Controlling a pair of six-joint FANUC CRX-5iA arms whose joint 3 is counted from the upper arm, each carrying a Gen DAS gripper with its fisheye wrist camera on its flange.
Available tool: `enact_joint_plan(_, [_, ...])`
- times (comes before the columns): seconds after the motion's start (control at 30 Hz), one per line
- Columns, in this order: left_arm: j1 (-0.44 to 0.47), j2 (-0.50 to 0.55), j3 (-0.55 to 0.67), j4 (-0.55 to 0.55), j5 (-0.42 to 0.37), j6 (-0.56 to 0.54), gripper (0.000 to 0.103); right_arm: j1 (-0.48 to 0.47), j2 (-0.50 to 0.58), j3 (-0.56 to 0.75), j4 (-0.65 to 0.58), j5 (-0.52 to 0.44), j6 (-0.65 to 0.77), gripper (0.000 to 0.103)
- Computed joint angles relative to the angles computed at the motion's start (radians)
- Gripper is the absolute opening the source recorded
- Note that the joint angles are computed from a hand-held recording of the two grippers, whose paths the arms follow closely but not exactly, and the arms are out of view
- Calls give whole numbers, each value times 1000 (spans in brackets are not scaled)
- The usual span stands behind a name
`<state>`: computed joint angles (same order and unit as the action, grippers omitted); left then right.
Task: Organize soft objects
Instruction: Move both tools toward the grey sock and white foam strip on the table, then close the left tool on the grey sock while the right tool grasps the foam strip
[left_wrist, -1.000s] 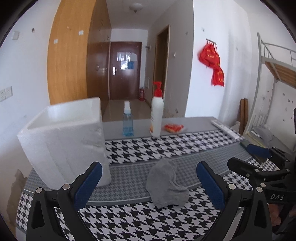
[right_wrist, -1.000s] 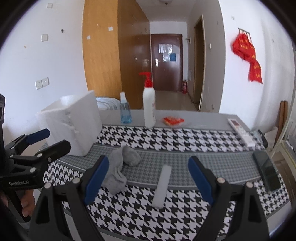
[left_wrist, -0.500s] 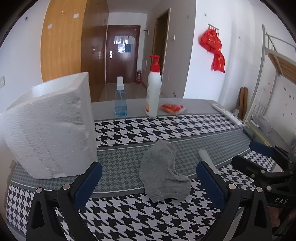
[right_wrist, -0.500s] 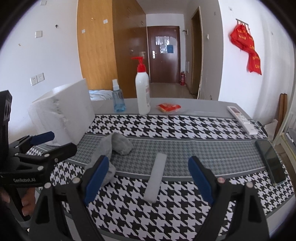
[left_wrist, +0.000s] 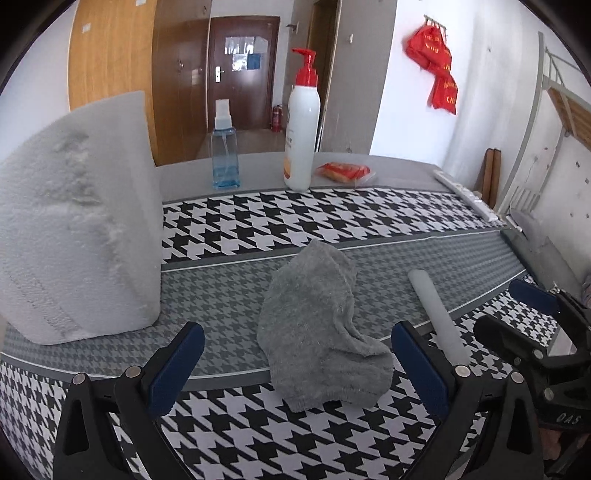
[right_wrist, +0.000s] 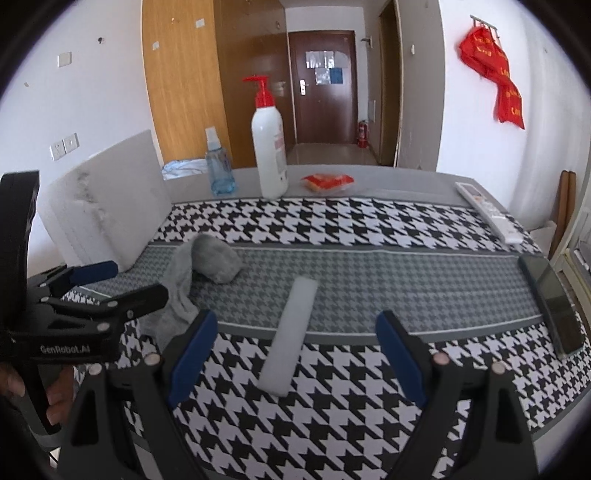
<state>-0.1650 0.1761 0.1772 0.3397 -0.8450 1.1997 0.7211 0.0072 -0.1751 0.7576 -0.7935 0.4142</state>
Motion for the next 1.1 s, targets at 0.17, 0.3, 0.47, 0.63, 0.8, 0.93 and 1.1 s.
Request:
enact_joint_plan(0.17, [-18,37,53,-58,-30,49,94,-4,-5,-4,-22,7,8,90])
enact_joint_plan(0.3, [-26,67,93,-83,-58,70,84,-8,-3,0,-37,9,22,90])
enact_joint_plan(0.47, [-30,83,108,-83,-80,84,78,-15,3,7,-56,11,37,90])
enact_joint_plan(0.63, [-35,102,126,-86,-105,85,68,-15,14,20,-72,2,43,90])
enact_joint_plan(0.8, [-32,104,122,-73,-109,79,58,-14,25,31,-83,-9,54,90])
enact_joint_plan(0.93, [-36,102,121,-87,-103,83,52,-14,29,38,-84,-25,53,90])
enact_joint_plan(1.1, [-34,102,119,-83,-98,81,25,-13,28,37,-81,-33,47,90])
